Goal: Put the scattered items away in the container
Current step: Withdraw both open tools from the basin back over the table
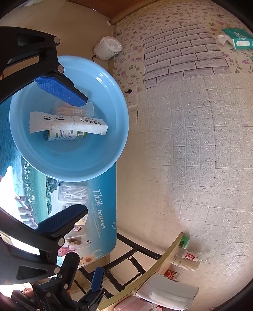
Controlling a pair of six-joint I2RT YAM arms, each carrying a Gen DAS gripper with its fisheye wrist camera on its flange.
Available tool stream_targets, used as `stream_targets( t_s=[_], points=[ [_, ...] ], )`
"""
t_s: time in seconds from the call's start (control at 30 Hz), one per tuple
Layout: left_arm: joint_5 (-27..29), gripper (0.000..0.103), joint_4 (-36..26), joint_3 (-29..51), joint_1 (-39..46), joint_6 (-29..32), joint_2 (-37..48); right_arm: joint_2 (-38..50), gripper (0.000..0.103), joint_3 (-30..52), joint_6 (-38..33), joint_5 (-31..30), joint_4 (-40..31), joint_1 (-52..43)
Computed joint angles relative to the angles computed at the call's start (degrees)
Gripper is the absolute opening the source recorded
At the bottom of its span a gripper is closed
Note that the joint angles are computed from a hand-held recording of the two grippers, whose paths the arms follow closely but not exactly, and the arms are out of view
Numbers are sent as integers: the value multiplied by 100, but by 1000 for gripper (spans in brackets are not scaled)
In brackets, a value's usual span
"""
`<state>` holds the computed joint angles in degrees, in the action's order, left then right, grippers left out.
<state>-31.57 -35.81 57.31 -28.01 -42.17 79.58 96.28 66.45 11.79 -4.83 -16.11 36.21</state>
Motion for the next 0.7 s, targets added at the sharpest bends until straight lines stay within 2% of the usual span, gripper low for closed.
stream_targets(
  t_s=[0.5, 0.7],
  points=[
    [-134, 103, -334, 1386, -784, -165, 1428, -898, 103, -1224, -287, 41, 134, -1037],
    [-59, 103, -332, 1685, -924, -304, 1772, -1018, 103, -1376, -444, -9, 17, -1276]
  ],
)
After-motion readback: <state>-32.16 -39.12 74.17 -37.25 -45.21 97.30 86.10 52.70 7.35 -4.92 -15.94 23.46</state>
